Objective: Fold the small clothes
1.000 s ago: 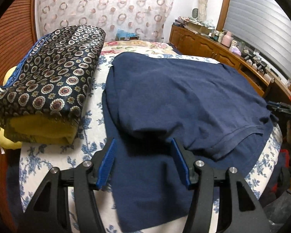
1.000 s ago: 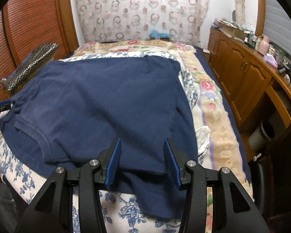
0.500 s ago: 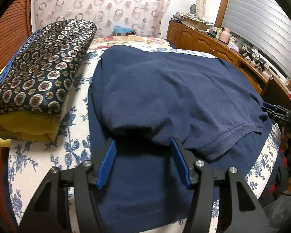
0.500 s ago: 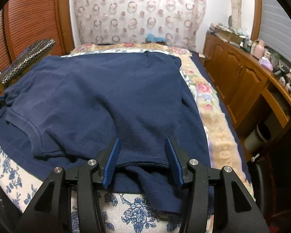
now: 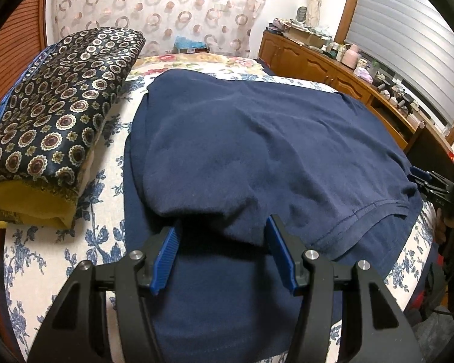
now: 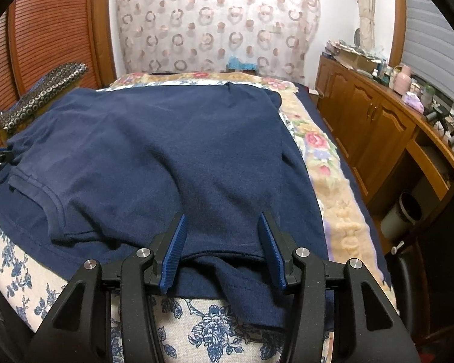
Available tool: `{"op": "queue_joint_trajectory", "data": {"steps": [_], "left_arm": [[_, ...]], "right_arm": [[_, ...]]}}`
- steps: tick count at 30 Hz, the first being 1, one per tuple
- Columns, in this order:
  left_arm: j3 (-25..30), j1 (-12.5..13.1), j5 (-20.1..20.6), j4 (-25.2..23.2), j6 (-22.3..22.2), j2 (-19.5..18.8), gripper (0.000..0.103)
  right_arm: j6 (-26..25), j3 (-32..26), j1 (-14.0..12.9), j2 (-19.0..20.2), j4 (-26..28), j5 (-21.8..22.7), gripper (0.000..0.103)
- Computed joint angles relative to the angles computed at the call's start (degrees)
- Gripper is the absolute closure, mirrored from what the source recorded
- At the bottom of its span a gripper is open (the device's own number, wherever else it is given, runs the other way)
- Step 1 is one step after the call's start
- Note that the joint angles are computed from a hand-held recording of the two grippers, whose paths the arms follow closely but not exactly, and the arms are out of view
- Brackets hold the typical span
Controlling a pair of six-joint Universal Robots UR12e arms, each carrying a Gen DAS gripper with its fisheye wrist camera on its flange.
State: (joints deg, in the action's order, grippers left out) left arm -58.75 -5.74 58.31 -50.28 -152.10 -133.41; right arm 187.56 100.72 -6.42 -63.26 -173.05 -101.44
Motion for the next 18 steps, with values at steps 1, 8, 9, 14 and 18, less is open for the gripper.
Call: {"op": "queue_joint_trajectory", "data": {"steps": [1,8,9,14,18], "left_arm": [[0.0,0.0,0.0,0.0,-0.1,0.0,0.046],[0.2,0.2,-2.1,1.6,-1.0,-0.2,0.047],[0.1,0.3,-2.6,2.1,-1.3,-0.2,0.054],[0.7,0.4,-2.3,1.8,-1.6,-0.6,0.071],[0.8,0.2,-1.4,1.2,-1.5,-0.8,0.071]], "right_arm": [[0.1,0.0,0.0,0.0,0.0,-0.1,0.053],[0.2,-0.2,0.4,-0.1,0.8,-1.3,0.053],[0.3,-0.3,0.4,-0.3,1.0,-1.3,0.054],[1.9,0.0,-0.4,-1.0,1.6,0.4,0.054],[2.3,-0.6,-0.3,-0.9,3.3,-0.4,0.054]]}}
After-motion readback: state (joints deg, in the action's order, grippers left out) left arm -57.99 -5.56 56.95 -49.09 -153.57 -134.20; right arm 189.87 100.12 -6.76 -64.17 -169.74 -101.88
